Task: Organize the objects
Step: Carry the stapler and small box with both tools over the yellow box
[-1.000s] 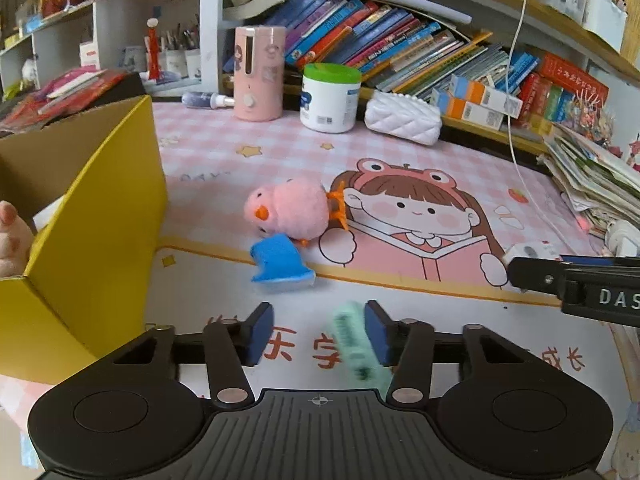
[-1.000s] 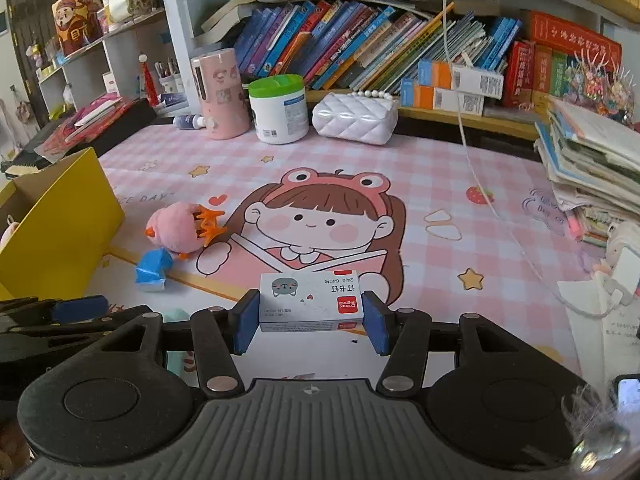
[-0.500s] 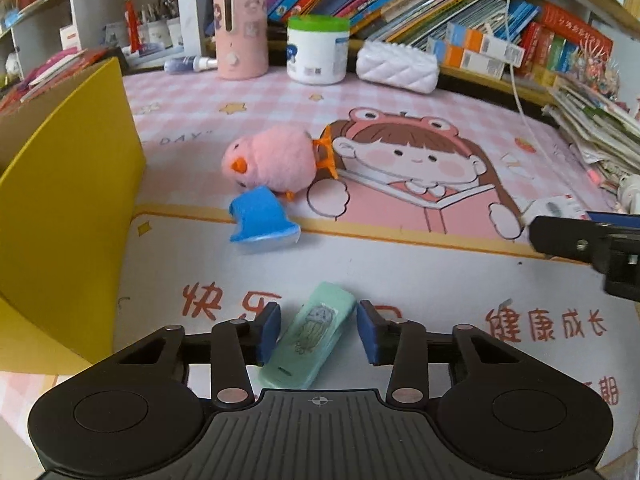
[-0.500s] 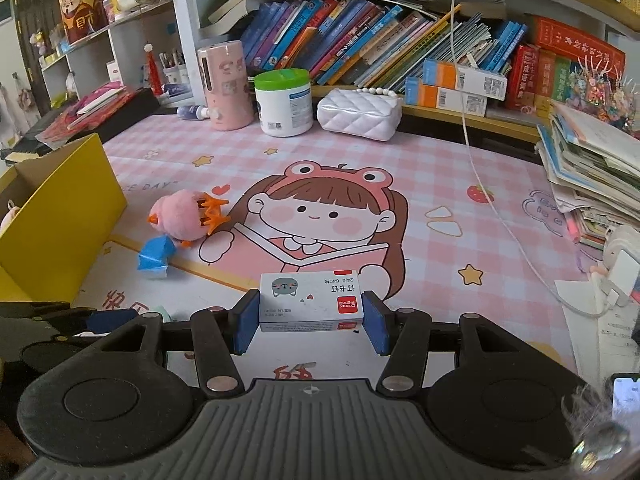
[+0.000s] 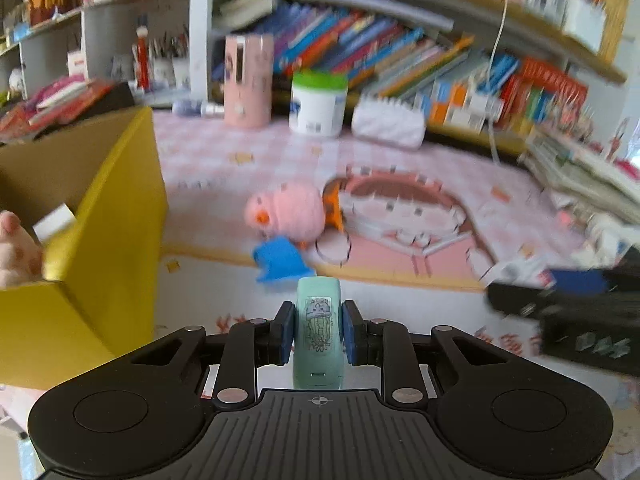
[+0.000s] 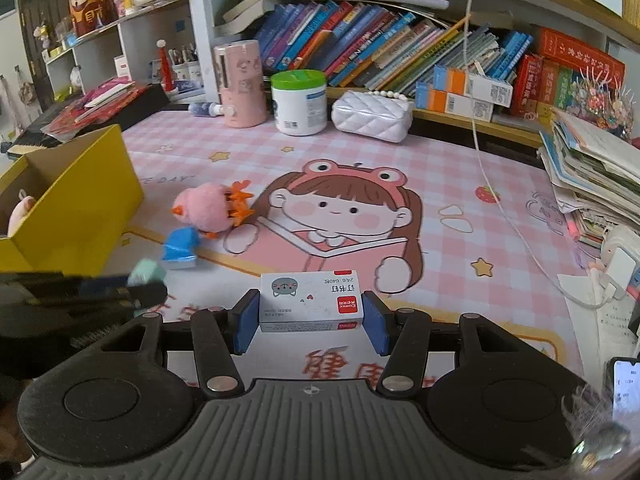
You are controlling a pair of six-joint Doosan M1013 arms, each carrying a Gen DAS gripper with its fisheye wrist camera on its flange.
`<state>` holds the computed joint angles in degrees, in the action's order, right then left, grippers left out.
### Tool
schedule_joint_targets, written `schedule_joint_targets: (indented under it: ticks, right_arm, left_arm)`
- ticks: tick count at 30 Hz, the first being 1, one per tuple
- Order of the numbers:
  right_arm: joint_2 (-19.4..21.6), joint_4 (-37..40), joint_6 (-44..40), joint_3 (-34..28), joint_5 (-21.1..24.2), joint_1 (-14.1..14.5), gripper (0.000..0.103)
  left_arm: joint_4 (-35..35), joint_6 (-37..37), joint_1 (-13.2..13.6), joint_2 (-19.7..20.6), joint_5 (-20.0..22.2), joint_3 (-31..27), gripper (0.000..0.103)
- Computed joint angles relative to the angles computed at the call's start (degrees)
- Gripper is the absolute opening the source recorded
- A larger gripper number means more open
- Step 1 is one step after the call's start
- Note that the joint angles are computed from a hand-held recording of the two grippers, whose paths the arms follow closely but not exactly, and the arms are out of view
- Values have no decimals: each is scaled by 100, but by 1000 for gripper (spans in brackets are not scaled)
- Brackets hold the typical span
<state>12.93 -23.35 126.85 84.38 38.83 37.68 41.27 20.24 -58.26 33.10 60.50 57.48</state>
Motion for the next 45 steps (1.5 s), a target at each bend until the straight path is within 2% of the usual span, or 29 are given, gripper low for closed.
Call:
schedule_joint_targets:
  ticks: [7,18,24,36,40,45]
  right_arm:
    - [66,-179,152,-143,99,402,51]
    - [298,-12,-43,-469,244,1176,51]
    - [406,-109,225,-568,206,1507,51]
    - [607,-614,770,-845,244,1993,51]
    - [646,-1117,1157,-977,169,2051,51]
    - [760,-1807,1442,-1260,-18,2016,51]
  left_arm:
    - [482,-603,-108,-641,-283,902,23]
    - [737,-1519,-290,-1593,160,2206,23]
    - [862,-1738,-433,-2028,384,2749,23]
    - [1388,-2174,-615,-2595,703,3363,23]
    - [1756,-2301,-596,-2697,641,3405,23]
    - [2229,-2415,-450,-2699,470,3328,23]
